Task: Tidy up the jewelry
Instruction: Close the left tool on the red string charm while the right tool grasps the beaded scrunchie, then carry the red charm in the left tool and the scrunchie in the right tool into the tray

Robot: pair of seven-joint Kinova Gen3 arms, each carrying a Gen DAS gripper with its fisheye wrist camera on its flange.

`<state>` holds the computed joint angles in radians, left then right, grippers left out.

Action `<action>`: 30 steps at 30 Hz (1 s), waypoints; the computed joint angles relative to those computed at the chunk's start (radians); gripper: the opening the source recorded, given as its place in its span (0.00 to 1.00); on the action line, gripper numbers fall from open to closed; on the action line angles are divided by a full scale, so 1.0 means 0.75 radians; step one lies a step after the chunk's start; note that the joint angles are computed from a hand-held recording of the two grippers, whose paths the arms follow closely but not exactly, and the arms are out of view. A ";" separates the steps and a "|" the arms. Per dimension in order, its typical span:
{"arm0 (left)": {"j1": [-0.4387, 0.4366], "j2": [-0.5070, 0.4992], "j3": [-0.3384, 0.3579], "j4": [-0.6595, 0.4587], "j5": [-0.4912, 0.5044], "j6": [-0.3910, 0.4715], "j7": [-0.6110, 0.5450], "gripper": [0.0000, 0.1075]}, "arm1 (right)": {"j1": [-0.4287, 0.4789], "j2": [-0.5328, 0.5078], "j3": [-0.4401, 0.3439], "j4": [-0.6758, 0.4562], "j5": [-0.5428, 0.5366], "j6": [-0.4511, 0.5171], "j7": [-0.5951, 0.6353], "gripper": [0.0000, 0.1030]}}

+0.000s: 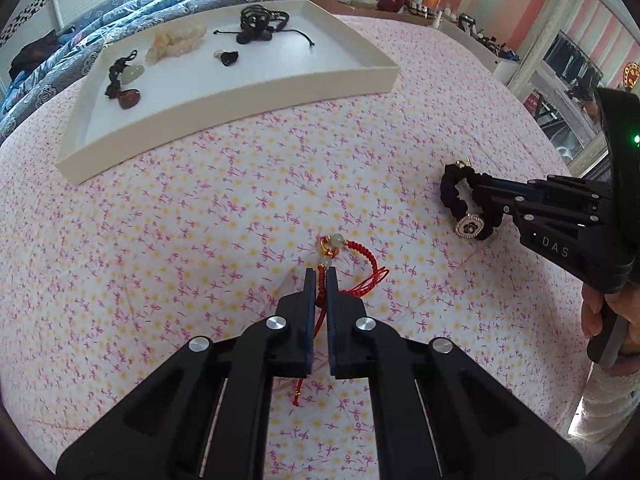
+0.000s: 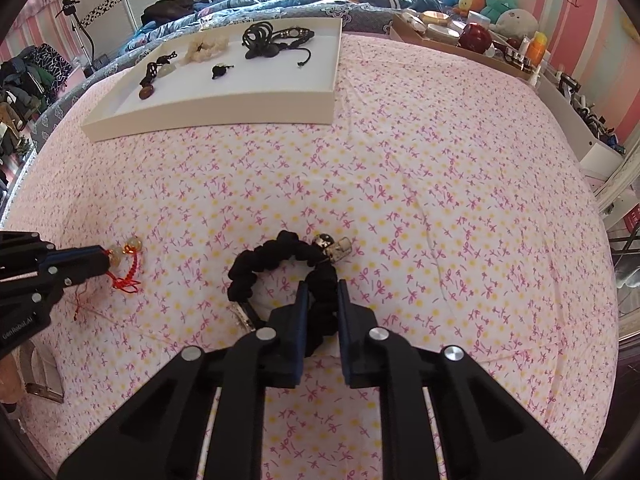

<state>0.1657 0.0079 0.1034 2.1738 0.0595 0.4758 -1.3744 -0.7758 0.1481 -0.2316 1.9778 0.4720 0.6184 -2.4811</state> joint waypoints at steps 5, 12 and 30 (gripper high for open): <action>-0.024 -0.053 -0.022 0.009 0.048 0.007 -0.048 0.02 | -0.012 -0.017 -0.002 -0.005 0.031 0.007 -0.037 0.12; -0.068 -0.116 -0.058 0.005 0.112 0.028 -0.119 0.02 | -0.015 -0.030 -0.013 -0.031 0.066 0.030 -0.061 0.12; -0.269 -0.055 -0.169 -0.328 0.100 0.127 -0.243 0.02 | -0.021 0.123 0.030 -0.520 0.113 0.170 0.103 0.12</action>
